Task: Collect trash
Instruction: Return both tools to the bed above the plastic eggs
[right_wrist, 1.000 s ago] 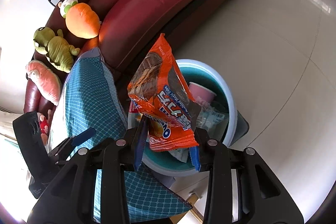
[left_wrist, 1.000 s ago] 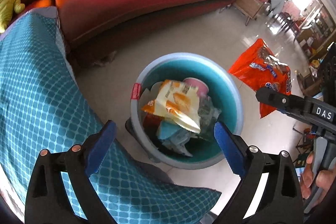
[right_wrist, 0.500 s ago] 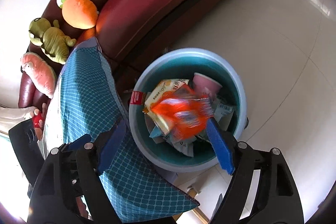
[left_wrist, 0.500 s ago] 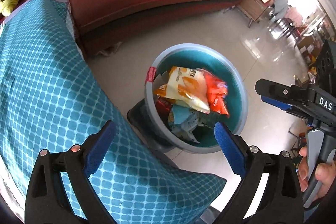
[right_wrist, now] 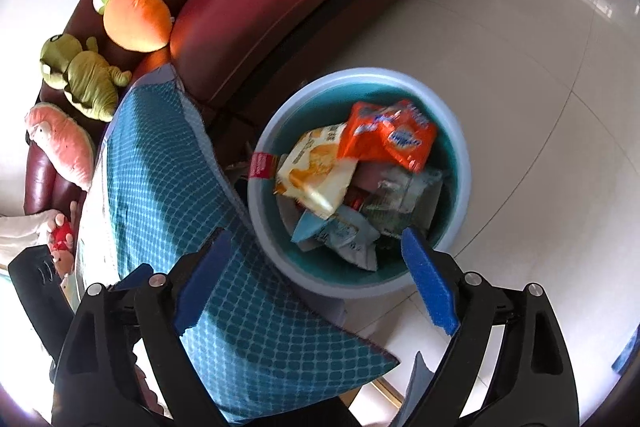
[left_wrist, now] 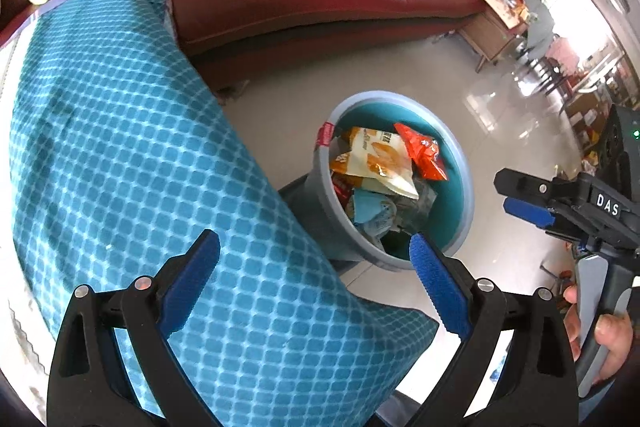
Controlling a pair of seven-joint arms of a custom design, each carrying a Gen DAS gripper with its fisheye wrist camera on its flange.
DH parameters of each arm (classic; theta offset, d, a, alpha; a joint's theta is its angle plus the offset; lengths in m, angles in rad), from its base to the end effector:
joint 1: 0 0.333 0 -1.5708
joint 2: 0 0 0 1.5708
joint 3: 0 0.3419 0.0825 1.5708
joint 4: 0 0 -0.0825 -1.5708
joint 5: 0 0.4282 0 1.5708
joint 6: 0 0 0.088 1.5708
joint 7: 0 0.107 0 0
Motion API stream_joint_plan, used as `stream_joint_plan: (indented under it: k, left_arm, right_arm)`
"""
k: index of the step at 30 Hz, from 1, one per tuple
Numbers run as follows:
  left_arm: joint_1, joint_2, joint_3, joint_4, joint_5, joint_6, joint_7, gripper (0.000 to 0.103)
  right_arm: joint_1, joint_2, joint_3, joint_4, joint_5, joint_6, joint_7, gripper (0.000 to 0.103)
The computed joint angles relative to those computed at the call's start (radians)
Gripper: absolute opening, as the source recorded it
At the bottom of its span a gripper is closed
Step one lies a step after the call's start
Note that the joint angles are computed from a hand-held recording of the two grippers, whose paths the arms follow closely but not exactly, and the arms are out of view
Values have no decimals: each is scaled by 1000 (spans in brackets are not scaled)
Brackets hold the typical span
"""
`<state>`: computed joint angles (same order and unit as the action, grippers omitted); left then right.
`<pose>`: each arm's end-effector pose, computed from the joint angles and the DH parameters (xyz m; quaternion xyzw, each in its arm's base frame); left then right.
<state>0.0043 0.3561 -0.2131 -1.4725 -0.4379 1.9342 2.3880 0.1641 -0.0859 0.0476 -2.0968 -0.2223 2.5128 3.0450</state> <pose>0.7137 -0.1579 0.5115 0.3310 -0.9103 0.2401 0.0642 0.5900 0.1293 0.5212 -0.2181 0.9402 -0.0731 0.2512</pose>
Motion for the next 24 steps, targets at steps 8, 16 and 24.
stream_joint_plan:
  k: [8, 16, 24]
  left_arm:
    - [55, 7, 18, 44, -44, -28, 15, 99]
    - [119, 71, 42, 146, -35, -44, -7, 99]
    - [200, 192, 55, 324, -5, -49, -80, 99]
  right_arm:
    - [42, 95, 8, 144, 0, -51, -36, 83]
    - [103, 270, 2, 375, 50, -110, -129, 83]
    - [155, 496, -5, 692, 138, -217, -264, 83]
